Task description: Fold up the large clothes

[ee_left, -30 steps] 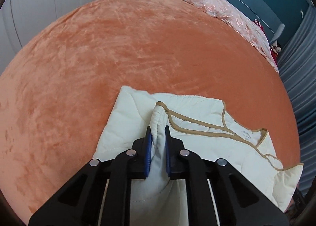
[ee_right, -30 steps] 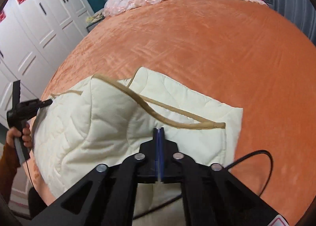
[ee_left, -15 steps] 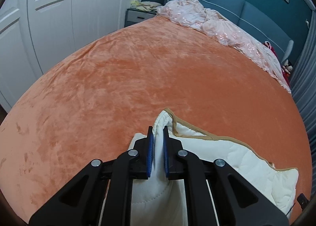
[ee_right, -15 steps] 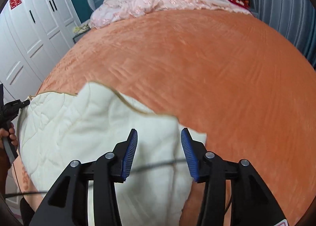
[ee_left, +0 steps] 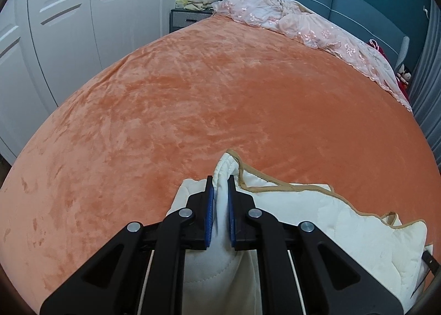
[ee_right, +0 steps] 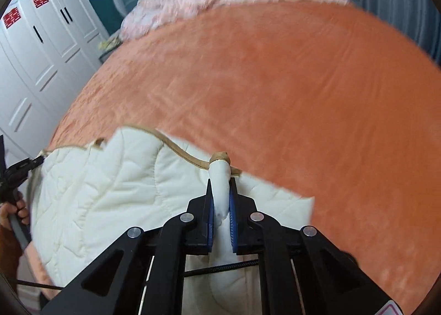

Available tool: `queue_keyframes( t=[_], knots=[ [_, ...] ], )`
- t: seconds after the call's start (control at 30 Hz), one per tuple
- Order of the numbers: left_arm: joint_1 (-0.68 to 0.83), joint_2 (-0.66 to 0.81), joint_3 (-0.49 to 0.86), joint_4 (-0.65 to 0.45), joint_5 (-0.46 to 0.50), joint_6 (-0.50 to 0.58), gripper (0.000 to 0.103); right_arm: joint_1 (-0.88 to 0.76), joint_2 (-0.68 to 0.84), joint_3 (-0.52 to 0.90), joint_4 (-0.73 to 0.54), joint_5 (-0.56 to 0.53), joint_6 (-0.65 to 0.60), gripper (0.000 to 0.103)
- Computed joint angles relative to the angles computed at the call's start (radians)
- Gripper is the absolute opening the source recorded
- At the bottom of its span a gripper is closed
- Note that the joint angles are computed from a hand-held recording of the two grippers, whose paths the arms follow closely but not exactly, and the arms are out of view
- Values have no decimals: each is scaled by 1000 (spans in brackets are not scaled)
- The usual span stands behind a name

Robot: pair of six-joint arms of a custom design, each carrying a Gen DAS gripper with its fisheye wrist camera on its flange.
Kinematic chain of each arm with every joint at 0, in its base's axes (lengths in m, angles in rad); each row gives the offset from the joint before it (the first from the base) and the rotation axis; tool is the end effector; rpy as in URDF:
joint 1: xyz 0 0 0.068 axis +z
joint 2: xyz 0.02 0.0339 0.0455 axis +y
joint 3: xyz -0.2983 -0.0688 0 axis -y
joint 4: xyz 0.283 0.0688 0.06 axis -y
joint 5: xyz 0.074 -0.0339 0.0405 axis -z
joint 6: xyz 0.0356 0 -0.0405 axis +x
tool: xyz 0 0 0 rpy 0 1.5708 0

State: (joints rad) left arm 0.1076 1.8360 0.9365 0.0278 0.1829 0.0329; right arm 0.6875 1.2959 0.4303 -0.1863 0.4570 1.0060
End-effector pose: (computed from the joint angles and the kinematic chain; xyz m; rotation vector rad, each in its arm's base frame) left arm 0.3898 0.0356 0.1337 -0.0096 2.4292 -0.1600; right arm 0.1805 0.1279 0.1320 0.5407 2.4075 0.1103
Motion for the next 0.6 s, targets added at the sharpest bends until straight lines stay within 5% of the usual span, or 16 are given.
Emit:
queue_keyframes(
  t=[0.17,0.6],
  knots=[
    [-39,42,33,-4,-47,0,9,18,117,116,-190,115,111,7],
    [-129,211,36,126,-255,76,16,-21,423,148,-46,99,116,11]
  ],
)
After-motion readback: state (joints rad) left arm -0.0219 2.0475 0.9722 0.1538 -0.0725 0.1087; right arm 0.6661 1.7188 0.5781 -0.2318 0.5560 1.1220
